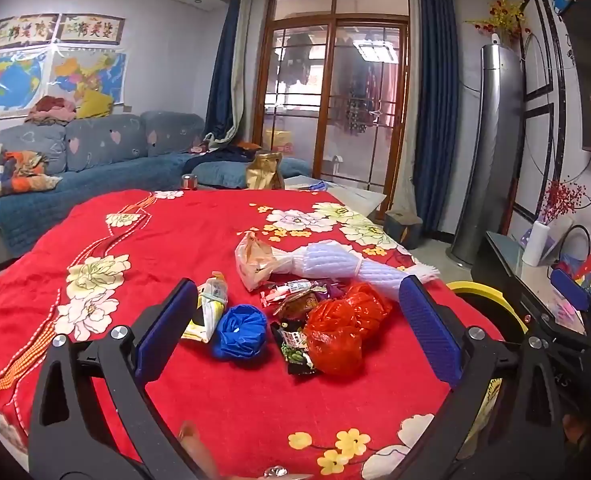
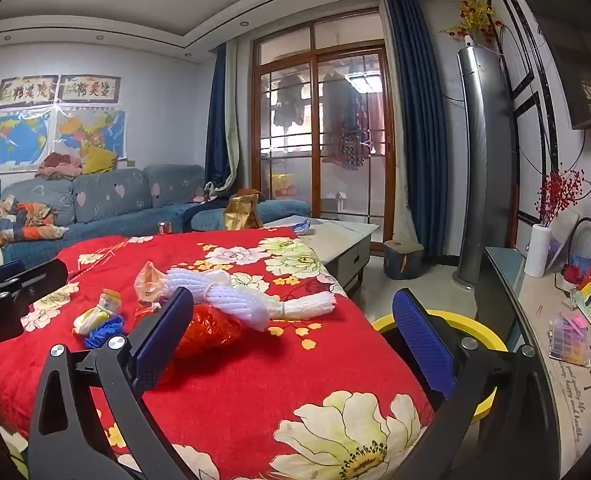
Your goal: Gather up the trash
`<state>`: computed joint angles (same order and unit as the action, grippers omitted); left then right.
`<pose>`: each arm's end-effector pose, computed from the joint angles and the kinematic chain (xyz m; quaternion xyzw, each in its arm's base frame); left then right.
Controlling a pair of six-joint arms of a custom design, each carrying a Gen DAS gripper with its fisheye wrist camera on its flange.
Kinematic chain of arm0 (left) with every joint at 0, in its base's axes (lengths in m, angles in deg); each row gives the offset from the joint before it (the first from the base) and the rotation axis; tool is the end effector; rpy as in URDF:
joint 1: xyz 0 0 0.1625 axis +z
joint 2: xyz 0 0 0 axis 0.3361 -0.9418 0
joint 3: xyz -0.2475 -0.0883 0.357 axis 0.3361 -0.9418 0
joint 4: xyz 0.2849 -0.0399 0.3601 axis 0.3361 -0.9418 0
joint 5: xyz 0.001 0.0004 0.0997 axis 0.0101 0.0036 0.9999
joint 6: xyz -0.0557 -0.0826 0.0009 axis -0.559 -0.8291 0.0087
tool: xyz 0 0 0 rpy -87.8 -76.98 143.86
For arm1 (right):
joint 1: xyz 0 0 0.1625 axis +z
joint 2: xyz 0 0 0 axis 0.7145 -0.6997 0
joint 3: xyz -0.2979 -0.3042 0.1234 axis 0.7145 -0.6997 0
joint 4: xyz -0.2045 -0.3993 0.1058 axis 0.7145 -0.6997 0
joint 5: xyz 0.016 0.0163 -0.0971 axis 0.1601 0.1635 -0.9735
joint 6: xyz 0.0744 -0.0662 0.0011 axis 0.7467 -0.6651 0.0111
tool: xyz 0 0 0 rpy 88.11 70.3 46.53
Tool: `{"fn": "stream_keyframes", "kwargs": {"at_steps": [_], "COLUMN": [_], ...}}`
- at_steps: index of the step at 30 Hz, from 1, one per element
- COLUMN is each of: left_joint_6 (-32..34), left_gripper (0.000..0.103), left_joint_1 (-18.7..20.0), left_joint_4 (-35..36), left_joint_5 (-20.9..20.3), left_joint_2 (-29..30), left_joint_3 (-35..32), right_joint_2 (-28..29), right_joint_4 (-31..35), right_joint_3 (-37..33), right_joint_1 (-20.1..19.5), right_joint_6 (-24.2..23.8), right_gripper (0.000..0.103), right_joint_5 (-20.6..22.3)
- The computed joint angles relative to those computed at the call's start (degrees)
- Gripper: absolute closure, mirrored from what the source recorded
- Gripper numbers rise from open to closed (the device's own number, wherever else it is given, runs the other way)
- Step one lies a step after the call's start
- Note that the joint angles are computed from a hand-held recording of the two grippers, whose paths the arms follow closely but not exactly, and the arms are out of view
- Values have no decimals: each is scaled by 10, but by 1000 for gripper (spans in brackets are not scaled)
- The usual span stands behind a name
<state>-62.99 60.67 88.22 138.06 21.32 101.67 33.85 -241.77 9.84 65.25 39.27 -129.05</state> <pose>-0.0022 -0.8620 0.2809 0.3454 0.7963 -0.4660 0.1717 0.3723 -0.7899 -0.0859 0.1184 -0.6742 0.6246 0.3760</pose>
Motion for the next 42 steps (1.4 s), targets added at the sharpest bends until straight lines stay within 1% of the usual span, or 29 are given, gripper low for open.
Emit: {"fn": "stream_keyframes", "kwargs": {"at_steps": [1, 5, 6, 7, 8, 9, 10, 11, 12, 13, 14, 15, 17, 19, 21, 22, 23, 24, 25, 26, 28, 29, 31, 33, 34, 35, 37, 39, 42], "left_joint_6": [-2, -4, -4, -4, -5, -5, -6, -6, -7, -7, -8, -9, -9, -8, -6, -6, -6, -5, -5, -6, -6, -6, -4, -5, -5, -5, -4, -5, -3], "left_gripper": [10, 10, 10, 10, 10, 10, 10, 10, 10, 10, 10, 10, 10, 10, 10, 10, 10, 10, 10, 10, 10, 10, 10, 10, 10, 10, 10, 10, 10], "left_joint_1": [1, 0, 0, -1, -1, -2, -2, -3, 0, -1, 2, 2, 1, 1, 2, 1, 1, 1, 1, 1, 1, 1, 1, 1, 1, 1, 1, 1, 1], "left_joint_4": [-1, 5, 4, 3, 3, 2, 2, 2, 6, 7, 19, 21, 21, 22, 21, 21, 20, 21, 21, 21, 21, 22, 24, 25, 25, 25, 24, 24, 24], "left_joint_5": [5, 3, 2, 1, 1, -1, -1, -2, 8, 8, 13, 13, 13, 14, 15, 16, 17, 17, 17, 18, 18, 18, 20, 20, 20, 21, 20, 21, 21], "left_joint_2": [0, 1, 0, -1, -2, -3, -3, -4, -3, -3, 4, 4, 3, 4, 4, 3, 1, 1, 1, 1, 1, 2, 2, 2, 2, 2, 2, 1, 2], "left_joint_3": [0, -2, 0, 3, 4, 7, 9, 11, 6, 7, -7, -7, -5, -6, -5, -4, -1, -2, -2, -2, -2, -3, -4, -4, -4, -4, -3, -2, -2], "right_joint_2": [2, -5, 3, 3, -7, -4, 6, 4, -11, -14, -5, 12, 14, 27, 32, 47, 50, 41, 45, 36, 40, 33, 38, 32, 32, 44, 38, 52, 52], "right_joint_4": [2, 0, 8, 7, -4, -2, 12, 7, -5, -2, 9, 26, 30, 42, 46, 61, 64, 53, 58, 49, 53, 47, 52, 44, 44, 56, 51, 64, 64], "right_joint_3": [-4, 7, -7, -7, 13, 9, -11, -7, 21, 26, 8, -25, -32, -58, -66, -96, -103, -85, -92, -74, -83, -68, -78, -66, -66, -91, -80, -107, -107], "right_joint_1": [0, 1, -1, -1, -1, -1, 0, 0, 0, 0, 0, 1, 1, 2, 1, 1, 1, 1, 1, 1, 1, 1, 1, 1, 1, 1, 1, 1, 1], "right_joint_6": [-1, 2, 2, 0, 0, 0, 1, -1, 0, 4, 5, 4, 3, 1, 1, -1, -2, -1, -1, 0, -1, 0, 0, -1, -1, -2, -1, -1, -1], "right_gripper": [6, 6, 6, 6, 6, 6, 6, 6, 6, 6, 6, 6, 6, 6, 6, 6, 6, 6, 6, 6, 6, 6, 6, 6, 6, 6, 6, 6, 6], "right_joint_5": [-1, -4, -4, -5, -5, -6, -6, -7, -8, -8, -10, -13, -13, -15, -14, -14, -15, -14, -13, -14, -14, -14, -15, -14, -14, -14, -15, -15, -16]}}
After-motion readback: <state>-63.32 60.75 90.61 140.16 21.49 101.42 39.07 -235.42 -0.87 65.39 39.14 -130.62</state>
